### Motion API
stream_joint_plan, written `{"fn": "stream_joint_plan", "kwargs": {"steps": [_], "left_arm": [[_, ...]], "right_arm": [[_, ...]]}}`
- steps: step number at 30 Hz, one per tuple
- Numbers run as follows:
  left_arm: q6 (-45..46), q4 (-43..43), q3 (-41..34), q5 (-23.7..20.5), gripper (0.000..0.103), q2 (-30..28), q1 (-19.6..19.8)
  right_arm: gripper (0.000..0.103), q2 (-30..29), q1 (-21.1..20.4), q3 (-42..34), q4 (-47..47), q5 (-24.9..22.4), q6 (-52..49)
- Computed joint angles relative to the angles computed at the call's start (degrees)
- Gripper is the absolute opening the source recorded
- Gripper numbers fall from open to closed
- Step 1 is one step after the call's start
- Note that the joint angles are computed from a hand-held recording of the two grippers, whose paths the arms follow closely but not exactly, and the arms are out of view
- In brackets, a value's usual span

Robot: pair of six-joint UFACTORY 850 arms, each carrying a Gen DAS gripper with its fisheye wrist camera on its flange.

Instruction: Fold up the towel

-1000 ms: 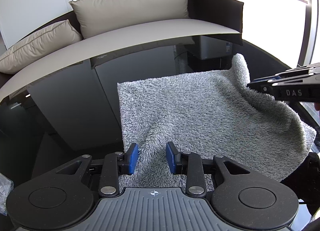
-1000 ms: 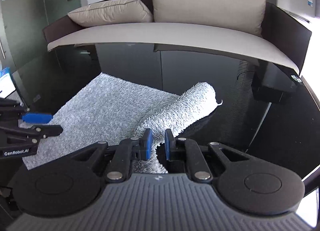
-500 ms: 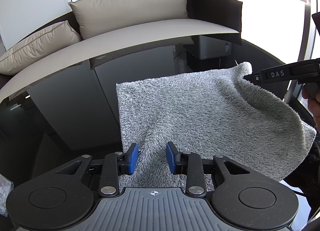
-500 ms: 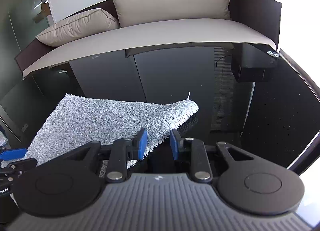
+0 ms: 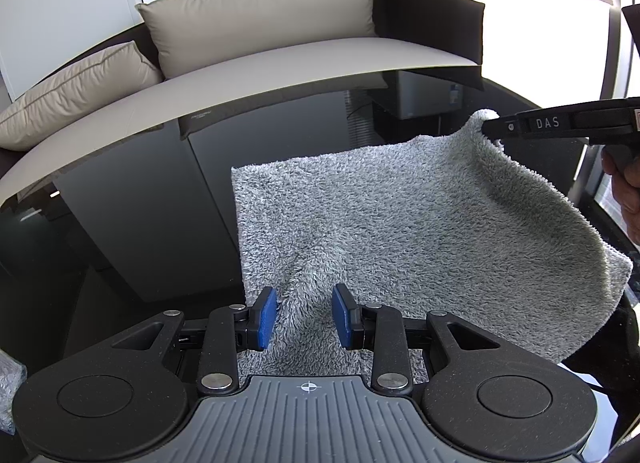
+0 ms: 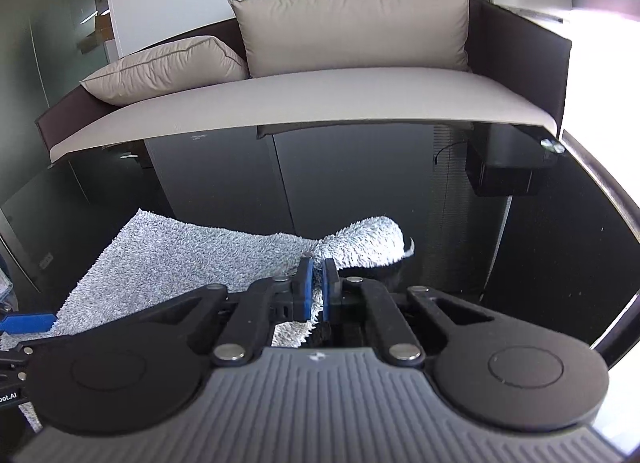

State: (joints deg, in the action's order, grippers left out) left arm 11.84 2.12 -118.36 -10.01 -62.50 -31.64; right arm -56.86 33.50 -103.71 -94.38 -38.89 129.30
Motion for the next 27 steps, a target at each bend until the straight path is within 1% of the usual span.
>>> {"fn": "stream_joint_plan", "kwargs": {"steps": [2,5,6,7,8,10,13,15,16,17,18,23,25,27], "left_arm": [[0.4,-0.44,0.02,-0.01,0.029,0.01,0.04],[0.29,-0.32,-0.05,-0.07,0.029,-0.02,0.01],[0.36,-0.28,0.03,-0.03,0.029,0.03,0.02],[0.31,-0.23,0.12,0.02,0.029,0.06,0.03],[0.2,-0.09,0.15,0.05,0.029,0.08,0.04],[0.19,0.0,0.09,0.04,0.029,0.02,0.06],[1.07,-1.01,-0.28,-0.17,0.029,-0.19,0.13],[2.23,-2.25,-0.53,-0.31,0.029,-0.33,0.23],[2.56,-2.61,-0.65,-0.4,0.029,-0.38,0.26],[3.08,-3.18,-0.83,-0.57,0.029,-0.46,0.3],[3.21,-3.37,-0.87,-0.66,0.029,-0.45,0.3],[5.99,-6.73,-0.41,-0.72,0.029,-0.12,0.39],[7.32,-8.3,0.09,-0.54,0.029,0.22,0.41],[8.41,-9.69,0.41,-0.56,0.03,0.44,0.46]], "right_arm": [[0.003,-0.12,0.76,-0.41,-0.36,-4.2,-2.06],[0.003,-0.11,1.43,-1.23,1.11,-8.48,-7.88],[0.003,-0.5,1.59,-2.12,2.84,-9.95,-11.07],[0.003,-1.45,1.8,-3.97,5.91,-12.07,-16.4],[0.003,-1.89,1.69,-4.93,8.39,-12.02,-20.03],[0.004,-2.17,1.09,-5.76,13.9,-9.64,-25.25],[0.005,-3.05,0.51,-6.7,18.97,-8.77,-28.13],[0.013,-2.24,0.57,-5.16,18.84,-8.36,-26.53],[0.026,-1.83,0.68,-4.39,18.67,-8.46,-25.5],[0.036,-1.42,0.79,-3.64,18.5,-8.56,-24.49],[0.037,-0.86,0.93,-2.63,18.21,-8.47,-23.25],[0.037,4.27,2.33,5.5,16.25,-3.62,-15.94],[0.037,5.79,2.96,7.79,15.67,-1.25,-14.9],[0.037,6.4,3.46,8.72,16.63,-0.06,-15.08]]}}
